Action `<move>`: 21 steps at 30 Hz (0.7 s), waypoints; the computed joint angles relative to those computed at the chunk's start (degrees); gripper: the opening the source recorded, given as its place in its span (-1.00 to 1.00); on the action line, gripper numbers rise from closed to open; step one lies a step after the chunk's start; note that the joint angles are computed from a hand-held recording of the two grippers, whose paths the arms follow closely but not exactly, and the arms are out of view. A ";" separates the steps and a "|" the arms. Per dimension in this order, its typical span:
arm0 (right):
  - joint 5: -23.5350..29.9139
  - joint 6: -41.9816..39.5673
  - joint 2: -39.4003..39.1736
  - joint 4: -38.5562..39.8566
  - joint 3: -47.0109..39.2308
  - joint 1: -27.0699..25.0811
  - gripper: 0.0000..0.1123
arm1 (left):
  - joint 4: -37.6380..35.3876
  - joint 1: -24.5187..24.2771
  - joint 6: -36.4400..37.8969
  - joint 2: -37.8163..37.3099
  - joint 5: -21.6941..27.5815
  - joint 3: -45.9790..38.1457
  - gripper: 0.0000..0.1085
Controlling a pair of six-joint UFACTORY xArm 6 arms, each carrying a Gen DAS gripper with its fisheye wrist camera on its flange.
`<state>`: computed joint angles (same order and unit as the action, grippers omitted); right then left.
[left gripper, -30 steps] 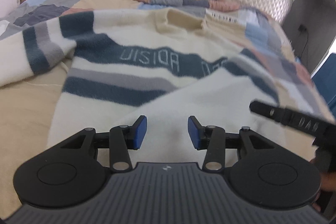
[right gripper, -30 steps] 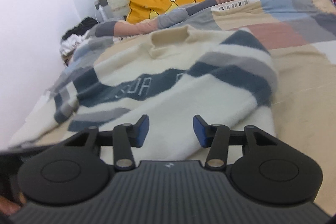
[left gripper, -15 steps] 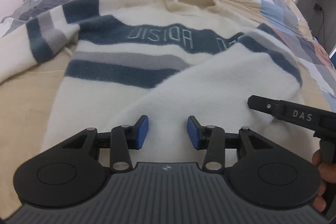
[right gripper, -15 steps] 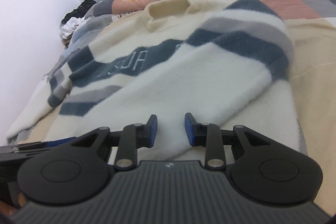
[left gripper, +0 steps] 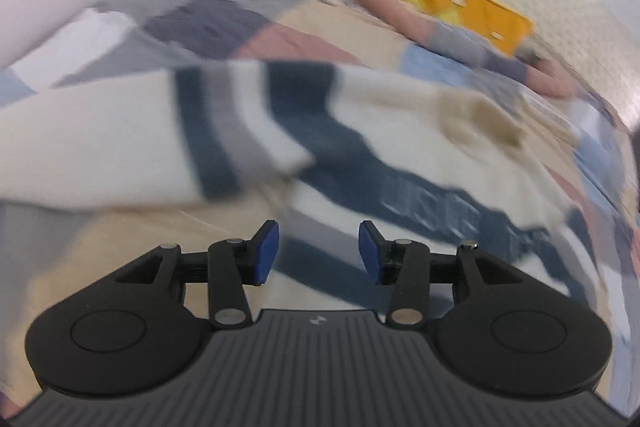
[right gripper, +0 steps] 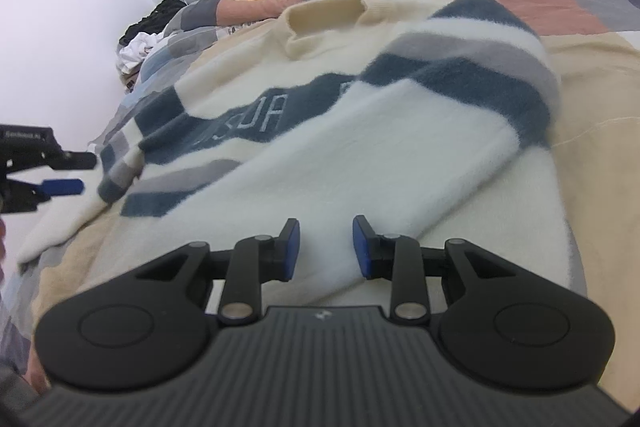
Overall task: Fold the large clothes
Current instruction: 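Open the right gripper and release the sleeve on the body, then grasp the other sleeve cuff with the left gripper and lift it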
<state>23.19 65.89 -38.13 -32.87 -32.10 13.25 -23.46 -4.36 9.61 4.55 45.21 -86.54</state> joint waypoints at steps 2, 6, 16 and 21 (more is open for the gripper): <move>0.14 -0.29 0.13 -0.43 -0.08 0.13 -0.43 | 2.13 2.94 -2.59 3.97 3.57 -6.01 -0.02; -0.39 -1.51 0.03 0.63 0.32 -0.36 -0.45 | 0.36 10.38 -7.85 12.89 11.55 -18.56 0.00; 3.62 2.68 0.52 -8.70 -0.60 2.44 -0.45 | -30.41 24.92 -16.13 23.13 14.86 -20.78 0.12; 9.64 5.68 2.48 -13.76 -3.24 5.79 -0.45 | -34.26 26.65 -13.39 25.01 18.71 -22.24 0.12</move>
<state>32.83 71.57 -35.65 -46.64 -35.34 19.04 -57.71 22.30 -3.78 29.56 63.92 -108.78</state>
